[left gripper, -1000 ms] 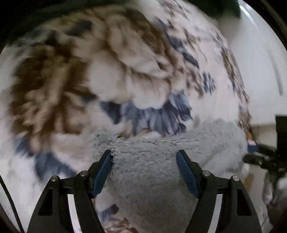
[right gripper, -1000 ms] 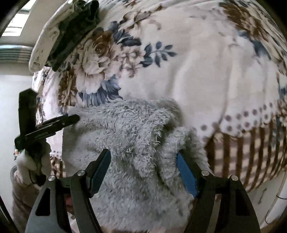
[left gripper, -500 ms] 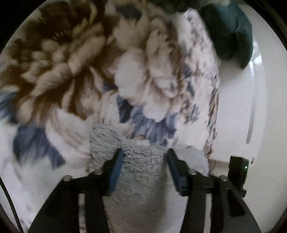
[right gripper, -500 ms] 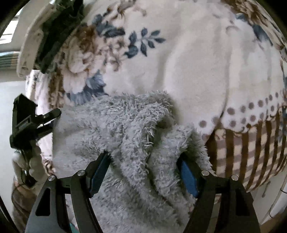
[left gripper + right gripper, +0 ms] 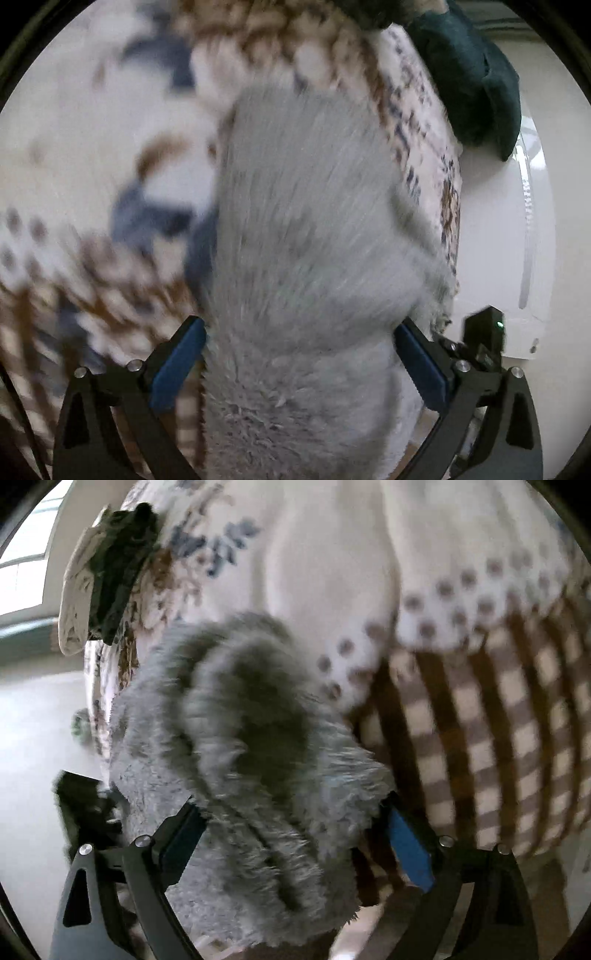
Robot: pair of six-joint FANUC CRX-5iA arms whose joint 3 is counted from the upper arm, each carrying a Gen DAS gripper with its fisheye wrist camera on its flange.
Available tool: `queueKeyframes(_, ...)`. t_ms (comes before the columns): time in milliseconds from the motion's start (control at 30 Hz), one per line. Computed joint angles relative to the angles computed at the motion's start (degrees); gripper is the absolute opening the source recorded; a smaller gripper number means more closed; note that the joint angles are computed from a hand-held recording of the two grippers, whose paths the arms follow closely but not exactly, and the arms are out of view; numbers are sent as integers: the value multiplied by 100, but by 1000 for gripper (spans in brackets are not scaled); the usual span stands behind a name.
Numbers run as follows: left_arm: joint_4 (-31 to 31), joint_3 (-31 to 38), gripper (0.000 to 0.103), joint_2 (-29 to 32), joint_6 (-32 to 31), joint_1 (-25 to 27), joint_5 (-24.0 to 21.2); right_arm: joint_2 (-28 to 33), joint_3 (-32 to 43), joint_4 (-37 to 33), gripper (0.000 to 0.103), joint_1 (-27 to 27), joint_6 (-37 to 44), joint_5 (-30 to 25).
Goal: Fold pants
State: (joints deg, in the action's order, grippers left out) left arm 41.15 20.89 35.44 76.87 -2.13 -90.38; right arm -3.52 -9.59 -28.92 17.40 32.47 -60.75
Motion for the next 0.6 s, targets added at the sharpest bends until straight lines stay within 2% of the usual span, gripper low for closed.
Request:
queueKeyframes(100, 286, -366, 103, 10, -13, -8, 46, 34, -245, -1071, 95, -420, 896, 413)
queueKeyframes(233, 447, -389, 103, 157, -64, 8, -13, 437, -334, -2736, 97, -1096, 2608, 396)
queueKeyframes(333, 491, -272, 103, 289, -92, -1, -102, 758, -233, -3224, 103, -1314, 3288, 190)
queueKeyframes(467, 558, -202, 101, 324, -202, -7, -81, 852, -93, -3070, 101, -1124, 3452, 270)
queueKeyframes(500, 687, -306, 90, 267, -318, -5, 10, 817, -86, -2933, 97, -1037, 3383, 319)
queueKeyframes(533, 825, -291, 84, 315, -370, -29, 75, 770, -88, -2776, 93, -937, 3251, 381)
queueKeyframes(600, 995, -286, 67, 287, -523, -40, 80, 585, -187, -2464, 71, -769, 2814, 597)
